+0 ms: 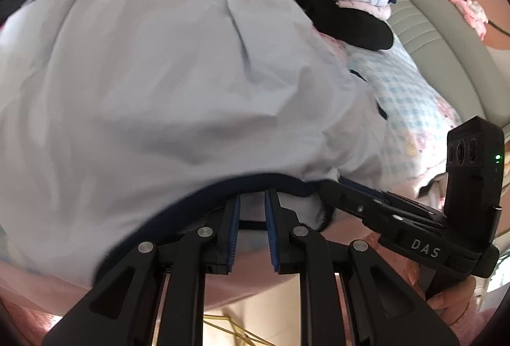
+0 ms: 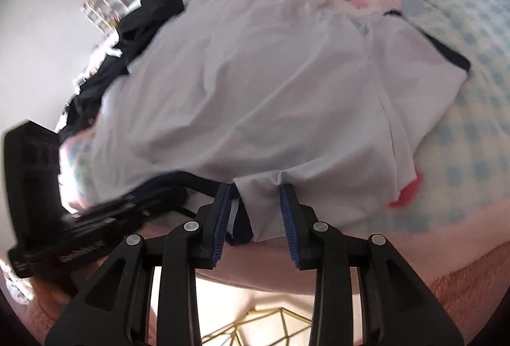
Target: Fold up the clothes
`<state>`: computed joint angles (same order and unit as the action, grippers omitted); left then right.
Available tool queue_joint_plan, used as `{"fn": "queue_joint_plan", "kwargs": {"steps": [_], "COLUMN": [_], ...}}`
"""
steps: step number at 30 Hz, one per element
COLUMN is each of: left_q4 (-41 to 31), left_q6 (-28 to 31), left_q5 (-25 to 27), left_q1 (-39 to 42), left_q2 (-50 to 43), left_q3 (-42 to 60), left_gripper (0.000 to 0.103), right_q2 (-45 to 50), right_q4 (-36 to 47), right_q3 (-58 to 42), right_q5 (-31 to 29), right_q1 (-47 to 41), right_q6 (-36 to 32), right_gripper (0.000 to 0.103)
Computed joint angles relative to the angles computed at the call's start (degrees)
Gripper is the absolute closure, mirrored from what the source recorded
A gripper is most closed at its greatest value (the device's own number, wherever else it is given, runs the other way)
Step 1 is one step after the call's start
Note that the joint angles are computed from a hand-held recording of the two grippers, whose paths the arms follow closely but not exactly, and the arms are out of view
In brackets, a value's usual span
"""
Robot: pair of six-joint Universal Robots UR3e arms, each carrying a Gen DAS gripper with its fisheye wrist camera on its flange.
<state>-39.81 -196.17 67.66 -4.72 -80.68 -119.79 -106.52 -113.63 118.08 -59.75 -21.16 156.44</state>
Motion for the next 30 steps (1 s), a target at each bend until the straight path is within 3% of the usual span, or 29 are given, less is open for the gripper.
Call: {"fn": "queue_joint_plan", "kwargs": {"steps": [6,12,18,21,23,26,28,30], "left_q4": [0.23,-0.01,-1.76,-0.59,-2.28,-1.71,0.07,1.69], "left_q6": [0.31,-0.24,1.0,-1.08,-0.12,0.68,1.06,1.56], "left_q5": [4.84,4.03,0.71,3.07,2.3,0.32,1.44,2.67], "left_q1": [0.82,7.02,12.99,10.38,9.43,7.07,3.3,-0.47], "left_q2": [-0.26,5.41,9.88,8.39,7.29,6.9,5.35,3.53], "left_q3": [1.55,-2.27,-5.56,-3.93,-2.36,-2.18,-1.27,-0.02], "left_gripper": [0.086,0.086,0.086,0.086,0.078,0.073,0.073,0.073], "right_q2": [-0.76,1.03,3.37,3.39,1.14,-2.5,-3.99,-3.25], "right_q4": [4.76,10.05,13.9,16.2,19.55,25.37,23.01,15.29], "right_q3": [0.56,-1.91,-6.72,-8.89,-9.66,-10.59,-9.49,-7.92], "right_q5": [2.75,3.52,0.63,-0.71,0.55,5.76,8.29,6.46], "right_q1": [-3.94,-6.1,-4.92,-5.22,-7.37,-10.96,-10.72,-7.79], "right_q6": [-2.84,-4.17,-5.32,-5.29,-7.62,-12.51,-11.77,-7.05], "right_gripper": [0.071,0.071,0.071,0.071,0.07,0.057,0.054,0.053]}}
